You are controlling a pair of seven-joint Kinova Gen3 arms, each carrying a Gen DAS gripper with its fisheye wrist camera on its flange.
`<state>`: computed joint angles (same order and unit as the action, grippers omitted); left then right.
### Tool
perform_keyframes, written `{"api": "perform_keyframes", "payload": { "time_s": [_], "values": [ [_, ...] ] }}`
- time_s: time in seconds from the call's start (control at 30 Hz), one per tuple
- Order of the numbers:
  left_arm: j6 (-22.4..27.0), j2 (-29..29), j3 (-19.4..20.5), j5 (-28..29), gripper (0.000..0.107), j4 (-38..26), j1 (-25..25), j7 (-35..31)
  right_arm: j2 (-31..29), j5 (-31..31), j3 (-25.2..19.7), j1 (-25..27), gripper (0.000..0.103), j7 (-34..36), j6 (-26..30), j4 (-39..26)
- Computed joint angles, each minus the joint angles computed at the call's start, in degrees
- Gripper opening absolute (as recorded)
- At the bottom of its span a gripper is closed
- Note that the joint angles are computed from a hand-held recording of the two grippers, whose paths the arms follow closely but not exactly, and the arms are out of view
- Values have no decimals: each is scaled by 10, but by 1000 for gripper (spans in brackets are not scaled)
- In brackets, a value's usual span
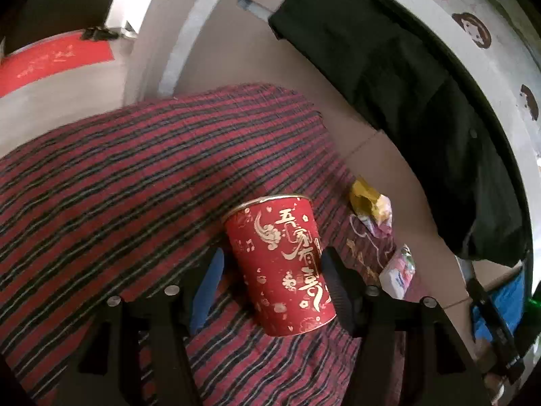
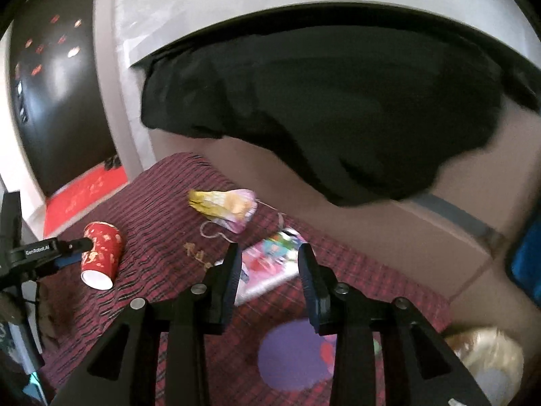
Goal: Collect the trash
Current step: 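Move both tools back to the bed, the left toward the red paper cup, then grasp the red paper cup with the left tool while the right grasps the yellow wrapper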
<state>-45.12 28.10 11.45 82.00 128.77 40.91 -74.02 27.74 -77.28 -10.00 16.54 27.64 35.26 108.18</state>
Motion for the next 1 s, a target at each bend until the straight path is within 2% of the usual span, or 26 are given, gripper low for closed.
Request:
{"api": "perform_keyframes", "payload": {
  "time_s": [0.07, 0.17, 0.27, 0.37, 0.47, 0.53, 0.6, 0.63, 0.67, 0.7, 0.8, 0.9, 1.0],
  "values": [
    [27, -3, -4, -40, 61, 2, -20, 7, 7, 19, 16, -36, 32, -19, 2, -14],
    [69, -3, -17, -86, 61, -3, -40, 10, 31, 89, 53, -102, 31, -89, 33, -57],
    [89, 2, -31, -113, 61, -11, -45, 13, 48, 150, 21, -125, 31, -142, 4, -83],
    [102, 10, -36, -151, 61, -10, -51, 44, 71, 214, -14, -150, 31, -201, -43, -110],
    [119, 12, -52, -144, 61, -14, -41, 34, 93, 256, -14, -200, 31, -245, -104, -127],
    [119, 14, -55, -138, 60, -14, -36, 31, 110, 300, -8, -229, 31, -286, -125, -144],
    [109, 13, -41, -111, 60, -17, -40, 2, 118, 324, 13, -270, 30, -311, -169, -143],
    [108, 11, -49, -87, 60, -20, -29, -21, 120, 329, 17, -282, 30, -312, -192, -141],
    [108, 10, -63, -64, 60, -25, -13, -45, 120, 326, 10, -282, 26, -304, -215, -136],
    [103, 8, -66, -42, 59, -30, -5, -68, 121, 327, -5, -272, 17, -305, -228, -135],
    [73, 3, -38, 0, 59, -33, -13, -120, 114, 340, -55, -222, 7, -322, -223, -134],
    [42, -1, -18, 31, 59, -42, -17, -169, 96, 348, -100, -167, 6, -322, -223, -114],
    [27, -4, -3, 39, 59, -49, -26, -191, 81, 356, -126, -118, 6, -338, -186, -109]
  ]
}}
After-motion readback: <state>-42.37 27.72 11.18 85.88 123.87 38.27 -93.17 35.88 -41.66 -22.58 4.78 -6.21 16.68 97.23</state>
